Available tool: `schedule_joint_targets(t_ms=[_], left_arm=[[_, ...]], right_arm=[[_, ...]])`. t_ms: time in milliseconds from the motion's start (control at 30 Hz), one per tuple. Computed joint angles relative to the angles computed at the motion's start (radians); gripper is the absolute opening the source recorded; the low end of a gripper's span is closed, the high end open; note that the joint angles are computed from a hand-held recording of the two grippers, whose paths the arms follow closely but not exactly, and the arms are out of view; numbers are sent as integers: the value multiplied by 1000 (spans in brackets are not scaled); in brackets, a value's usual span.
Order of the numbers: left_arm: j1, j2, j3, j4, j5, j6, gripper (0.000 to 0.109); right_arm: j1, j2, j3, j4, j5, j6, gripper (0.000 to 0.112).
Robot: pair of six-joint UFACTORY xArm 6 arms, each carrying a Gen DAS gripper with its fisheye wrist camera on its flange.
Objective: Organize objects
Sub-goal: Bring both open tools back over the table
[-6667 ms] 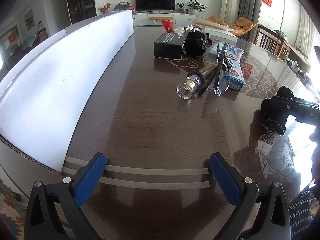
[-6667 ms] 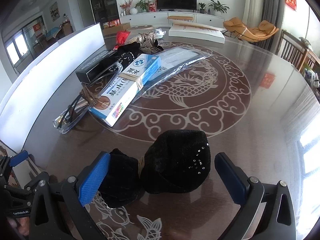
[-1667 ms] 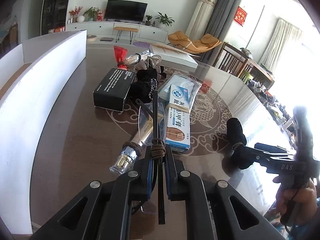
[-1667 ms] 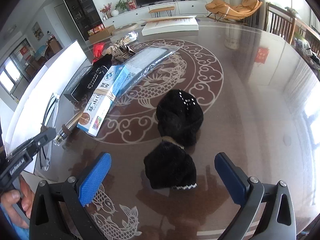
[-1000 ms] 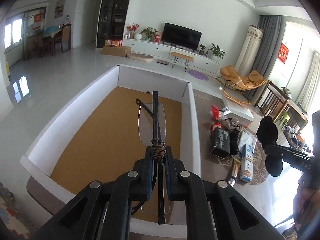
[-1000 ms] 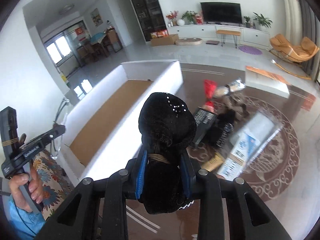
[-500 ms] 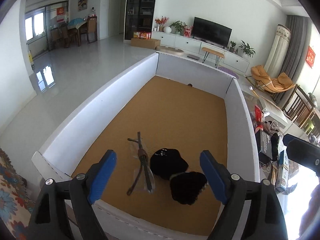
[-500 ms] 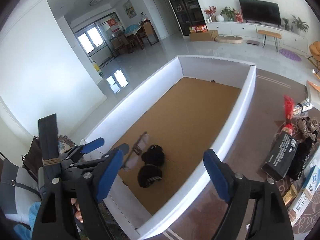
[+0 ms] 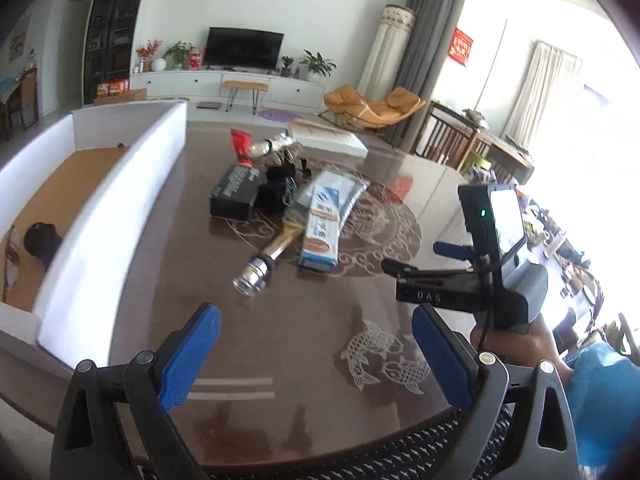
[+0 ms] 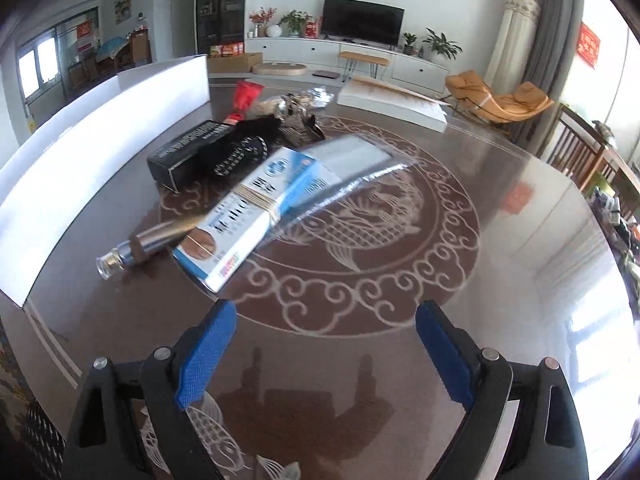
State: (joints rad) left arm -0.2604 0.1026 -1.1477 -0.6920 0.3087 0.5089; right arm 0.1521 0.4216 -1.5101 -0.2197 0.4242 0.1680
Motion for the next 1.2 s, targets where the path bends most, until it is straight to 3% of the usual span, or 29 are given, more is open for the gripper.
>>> schedule_joint_targets(t_ms=[100, 200, 467, 600, 933, 1200], left_arm=[[-41, 62, -4, 229, -42, -154, 98], [-21, 101, -2, 434, -74, -339, 98], [42, 163, -11, 630, -69, -554, 97], [44, 180, -20, 627, -58, -558, 98], [50, 182, -19, 855, -61, -733, 98], [45, 196, -42, 867, -42, -752, 103]], right_arm=[[-32, -48, 86, -32, -21, 62, 92], [-40, -60, 117, -49, -19, 95, 92], [-19, -24, 102, -71, -33, 152, 92], [-19, -26, 110, -77, -42, 166, 93], [-24, -8, 87, -21, -17, 168, 102], [-23, -6, 85, -31, -16, 180, 103]])
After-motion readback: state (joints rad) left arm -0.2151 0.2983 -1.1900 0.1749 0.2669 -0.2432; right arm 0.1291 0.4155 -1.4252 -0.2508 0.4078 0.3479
